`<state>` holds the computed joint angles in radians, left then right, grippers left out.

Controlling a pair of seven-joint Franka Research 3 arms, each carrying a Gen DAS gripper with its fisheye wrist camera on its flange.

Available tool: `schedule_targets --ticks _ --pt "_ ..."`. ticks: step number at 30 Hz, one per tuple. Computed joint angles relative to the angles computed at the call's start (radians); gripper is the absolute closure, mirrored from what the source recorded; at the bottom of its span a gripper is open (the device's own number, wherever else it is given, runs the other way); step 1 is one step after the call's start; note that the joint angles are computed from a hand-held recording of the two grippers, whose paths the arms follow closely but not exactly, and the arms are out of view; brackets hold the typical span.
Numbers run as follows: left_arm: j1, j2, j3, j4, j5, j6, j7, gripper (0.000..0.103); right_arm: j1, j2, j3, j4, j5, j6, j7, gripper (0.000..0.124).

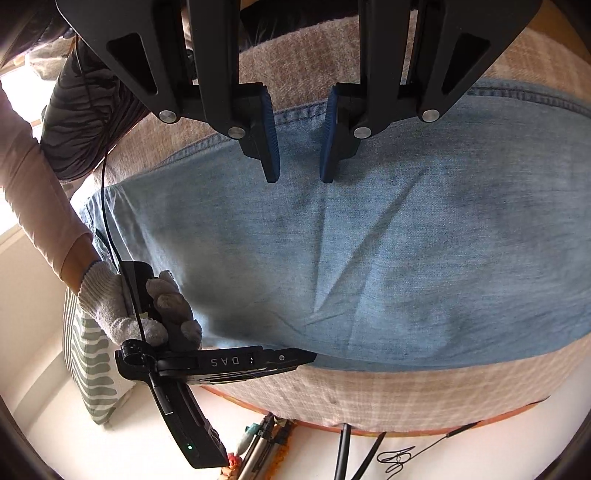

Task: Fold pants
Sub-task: 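Move both tools over the folded jeans toward the leg hems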

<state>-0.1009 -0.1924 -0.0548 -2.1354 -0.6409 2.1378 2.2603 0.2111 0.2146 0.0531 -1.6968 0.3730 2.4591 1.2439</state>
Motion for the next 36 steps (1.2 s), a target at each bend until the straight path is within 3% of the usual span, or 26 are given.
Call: schedule_targets --ticks 2,4,6,8,10,12,14,16,17,19,27,30,33,36 --pt "0.001 0.008 0.001 0.008 -0.005 -0.005 0.0 0.083 0.019 -0.015 -0.013 -0.023 -0.045 0.028 0.017 0.108" --pt "0.002 0.002 -0.001 0.002 -0.001 -0.002 0.003 0.083 0.019 -0.023 -0.016 -0.039 -0.051 0.065 0.032 0.123" --pt "0.0 -0.007 -0.005 -0.007 0.009 0.01 0.007 0.083 0.057 -0.012 -0.058 -0.039 -0.187 0.111 0.187 0.124" --pt "-0.003 -0.009 -0.006 -0.007 0.017 0.014 0.006 0.083 0.074 0.009 -0.088 -0.019 -0.322 0.105 0.332 0.124" --pt "-0.003 -0.016 0.002 -0.007 0.009 0.008 0.003 0.083 0.008 0.004 -0.025 -0.019 -0.184 0.1 0.244 0.124" --pt "0.002 -0.03 0.014 -0.013 -0.009 0.026 0.01 0.083 -0.004 -0.016 -0.008 -0.029 -0.098 0.119 0.168 0.121" --pt "0.014 -0.038 0.031 -0.012 -0.034 0.049 0.002 0.083 0.017 -0.033 -0.017 -0.036 -0.115 0.135 0.183 0.101" --pt "0.032 -0.042 0.048 -0.013 -0.054 0.084 -0.02 0.069 0.017 -0.047 -0.012 -0.04 -0.088 0.126 0.183 0.098" --pt "0.042 -0.041 0.058 -0.012 -0.06 0.1 -0.032 0.065 0.018 -0.053 -0.007 -0.043 -0.076 0.125 0.18 0.088" --pt "0.067 -0.036 0.075 -0.01 -0.068 0.133 -0.059 0.06 0.036 -0.07 -0.013 -0.057 -0.118 0.131 0.221 0.08" --pt "0.204 0.037 0.119 0.028 -0.009 0.249 -0.281 0.053 0.074 -0.127 0.002 -0.077 -0.185 0.092 0.298 0.071" --pt "0.258 0.089 0.137 0.067 -0.002 0.25 -0.372 0.051 0.09 -0.149 0.014 -0.085 -0.199 0.082 0.302 0.07" --pt "0.314 0.122 0.137 0.073 0.065 0.3 -0.493 0.05 0.111 -0.176 0.028 -0.11 -0.229 0.074 0.323 0.07" --pt "0.36 0.174 0.143 0.109 0.038 0.286 -0.535 0.05 0.129 -0.201 0.044 -0.145 -0.196 0.106 0.32 0.07"
